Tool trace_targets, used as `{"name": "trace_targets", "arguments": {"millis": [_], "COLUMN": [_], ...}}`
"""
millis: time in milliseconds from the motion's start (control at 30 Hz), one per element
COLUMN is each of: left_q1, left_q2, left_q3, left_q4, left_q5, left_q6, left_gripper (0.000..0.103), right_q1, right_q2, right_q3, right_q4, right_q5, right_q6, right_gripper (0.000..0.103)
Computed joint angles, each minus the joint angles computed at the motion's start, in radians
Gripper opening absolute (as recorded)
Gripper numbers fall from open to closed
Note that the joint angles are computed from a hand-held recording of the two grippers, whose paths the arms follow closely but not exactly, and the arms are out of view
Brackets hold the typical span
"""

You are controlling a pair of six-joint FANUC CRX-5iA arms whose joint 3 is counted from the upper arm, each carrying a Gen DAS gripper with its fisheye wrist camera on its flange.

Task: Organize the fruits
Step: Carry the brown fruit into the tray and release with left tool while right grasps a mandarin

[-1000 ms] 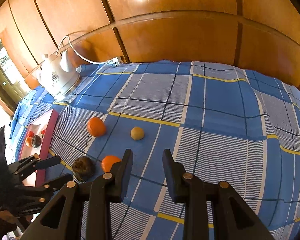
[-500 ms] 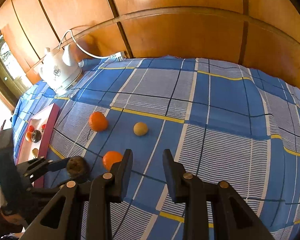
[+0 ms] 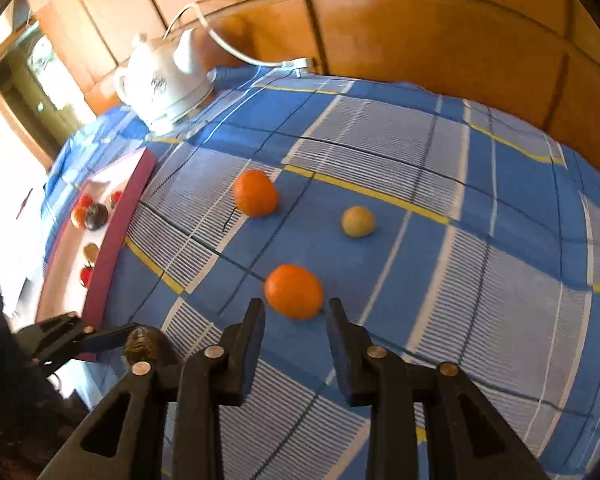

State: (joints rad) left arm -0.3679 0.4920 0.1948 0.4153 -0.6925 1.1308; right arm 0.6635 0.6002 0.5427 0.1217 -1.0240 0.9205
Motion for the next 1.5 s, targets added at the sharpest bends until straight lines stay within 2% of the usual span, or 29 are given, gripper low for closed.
{"name": "trace_targets", "arguments": {"millis": [100, 233, 400, 633, 833, 1067, 1300, 1500], "left_q1": [0.008, 0.027, 0.062, 0.12, 0.155, 0.184, 0.209, 0.236], "left_q2": [-0.026, -0.066, -0.115, -0.171, -0.191, -0.214, -0.21, -0.189], "left_q3": [-0.026, -0.064, -0.084, -0.081, -0.091, -0.112, -0.112, -0.106], "left_q4": [0.017, 0.034, -0.021, -0.212, -0.31, -0.378, -0.404, -0.382], "left_q5": [0.017, 0.045, 0.076, 0.073, 0.065, 0.065, 0.048, 0.034], "left_q6": [-0.012, -0.004, 0.094, 0.333, 0.454, 0.538, 0.584, 0.594], "left_gripper": [0.051, 0.051, 0.051, 0.051, 0.051, 0.051, 0.051, 0.051], "right_q1": [-0.003, 0.003, 0.007, 0.027, 0.024, 0.024, 0.046, 0.059], "right_q2": [0.066, 0.128, 0.144, 0.125, 0.096, 0.046, 0.069, 0.058], "right_q3": [0.093, 0.162, 0.166, 0.103, 0.045, -0.054, -0.048, -0.09], "right_q4": [-0.022, 0.027, 0.042, 0.091, 0.094, 0.109, 0.189, 0.248], "right_q5": [-0.058, -0.113, -0.123, -0.085, -0.024, 0.07, 0.053, 0.08], "right_q6": [0.031, 0.007, -0.02, -0.083, -0.156, -0.211, -0.254, -0.293], "right_gripper": [0.039, 0.041, 0.04, 0.04, 0.04, 0.04, 0.04, 0.04]}}
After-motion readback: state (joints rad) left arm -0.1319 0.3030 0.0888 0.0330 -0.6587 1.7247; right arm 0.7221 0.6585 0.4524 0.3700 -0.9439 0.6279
